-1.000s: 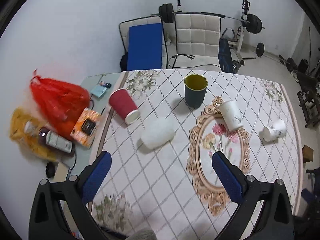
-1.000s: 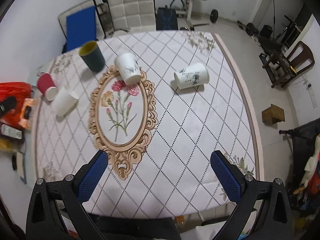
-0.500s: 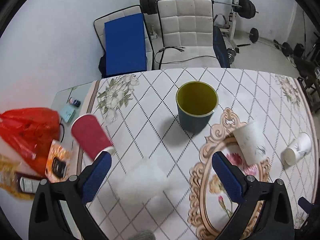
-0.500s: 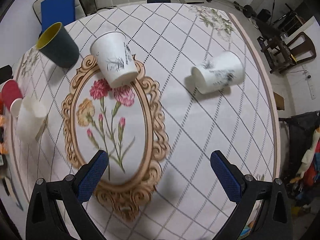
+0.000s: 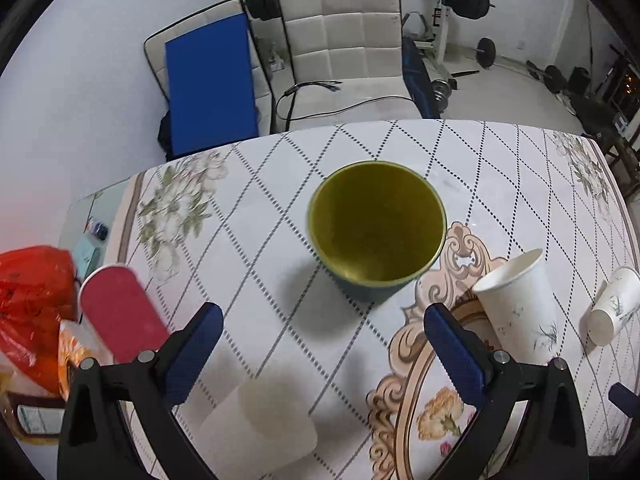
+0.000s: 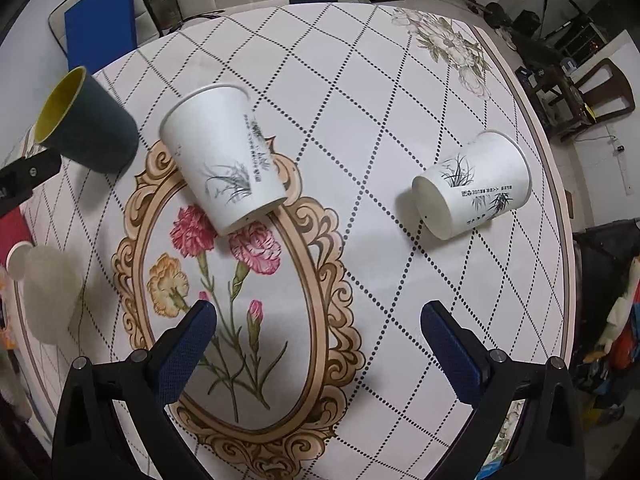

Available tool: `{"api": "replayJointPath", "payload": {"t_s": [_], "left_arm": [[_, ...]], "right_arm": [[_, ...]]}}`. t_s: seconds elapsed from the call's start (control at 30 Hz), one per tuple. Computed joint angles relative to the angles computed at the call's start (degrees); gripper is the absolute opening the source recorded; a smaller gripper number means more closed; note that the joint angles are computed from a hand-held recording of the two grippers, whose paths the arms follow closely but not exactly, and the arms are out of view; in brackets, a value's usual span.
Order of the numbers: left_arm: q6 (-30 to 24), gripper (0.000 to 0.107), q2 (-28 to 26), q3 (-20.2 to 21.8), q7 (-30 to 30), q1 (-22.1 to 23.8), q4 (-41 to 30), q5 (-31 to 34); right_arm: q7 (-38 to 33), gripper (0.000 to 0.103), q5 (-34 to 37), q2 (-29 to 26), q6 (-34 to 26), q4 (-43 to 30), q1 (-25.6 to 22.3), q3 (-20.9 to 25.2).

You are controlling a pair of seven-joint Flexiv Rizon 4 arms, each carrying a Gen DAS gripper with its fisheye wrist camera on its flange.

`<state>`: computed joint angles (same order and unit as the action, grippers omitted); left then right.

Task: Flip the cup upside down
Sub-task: 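Reach the left gripper down over the dark green cup's rim, then close the left gripper on the green cup rim and lift it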

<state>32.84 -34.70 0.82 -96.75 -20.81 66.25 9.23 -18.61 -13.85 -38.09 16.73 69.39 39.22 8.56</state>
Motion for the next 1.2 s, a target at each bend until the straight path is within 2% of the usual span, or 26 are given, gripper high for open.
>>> {"api": "replayJointPath", "payload": {"t_s": [0.3,0.53,0.73,1.2], "left_arm": [[1.2,0.103,-5.8,0.4,0.4,-0.5,-5.4,0.1],[1.7,0.102,-8.3,0.5,-0.1,-0.8,-7.8,-1.1],[2.9,0.07,-9.7,0.6,0.6,-1.2,-8.6,-1.4],[8.6,0.067,-7.4,1.3,-2.1,-1.7,-4.3,-1.0]], "right_arm": [[0.8,0.103,0.6,0.2,0.7,0.6,-0.9,-0.2],[1.2,0.103,0.4,0.2,0.7,0.7,-1.2,-0.3],[1.2,0.103,0.3,0.5,1.5,1.6,-1.8,-0.4],[1.5,0.103,-0.4,2.1,3.5,4.9,-2.3,-0.2]]}}
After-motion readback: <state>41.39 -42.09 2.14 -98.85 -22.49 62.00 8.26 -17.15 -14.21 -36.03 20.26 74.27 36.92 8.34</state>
